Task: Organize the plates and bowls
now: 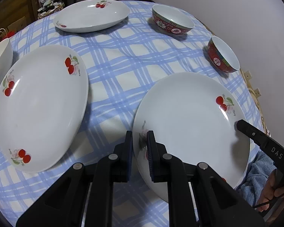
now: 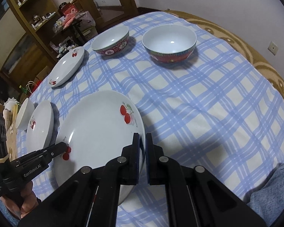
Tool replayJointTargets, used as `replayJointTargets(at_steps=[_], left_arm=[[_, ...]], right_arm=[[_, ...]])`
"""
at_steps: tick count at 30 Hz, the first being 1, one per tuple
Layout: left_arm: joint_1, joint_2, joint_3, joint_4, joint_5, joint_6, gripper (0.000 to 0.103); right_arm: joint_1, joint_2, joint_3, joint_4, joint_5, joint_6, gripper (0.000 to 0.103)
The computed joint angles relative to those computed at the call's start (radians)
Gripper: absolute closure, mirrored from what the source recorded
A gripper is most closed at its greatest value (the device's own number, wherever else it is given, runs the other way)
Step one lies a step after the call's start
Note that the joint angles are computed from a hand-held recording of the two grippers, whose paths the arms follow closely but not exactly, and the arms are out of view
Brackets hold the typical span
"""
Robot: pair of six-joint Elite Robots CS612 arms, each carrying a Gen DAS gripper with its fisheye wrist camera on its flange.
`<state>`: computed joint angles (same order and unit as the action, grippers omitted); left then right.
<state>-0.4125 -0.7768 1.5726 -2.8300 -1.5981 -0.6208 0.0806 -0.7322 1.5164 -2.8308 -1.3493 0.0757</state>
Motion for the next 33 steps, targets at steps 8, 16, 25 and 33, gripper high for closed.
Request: replayJointTargets(at_steps=[8,16,25,33], left_arm=[[0.000,0.014,-0.015,0.022,-0.003,0.004,0.090],[-0.005,0.013,-0.014,0.027,0.014,0.010,0.090],[-0.017,0.007,-0.011,0.048,0.053,0.041,0.088],[-0.024,-0.020,0.009,0.066,0.106,0.056,0.083]], right_arm=[[0.001,0.016,-0.023,0.048,-0.010,0.015,0.096],[0.002,0.019,-0.027,0.037,-0.009,0.017,0.096],[0.002,0.023,-0.038,0.073,-0.016,0.013,0.095],[0.004,0.014,-0.026,0.040,-0.036,0.015,0.091]])
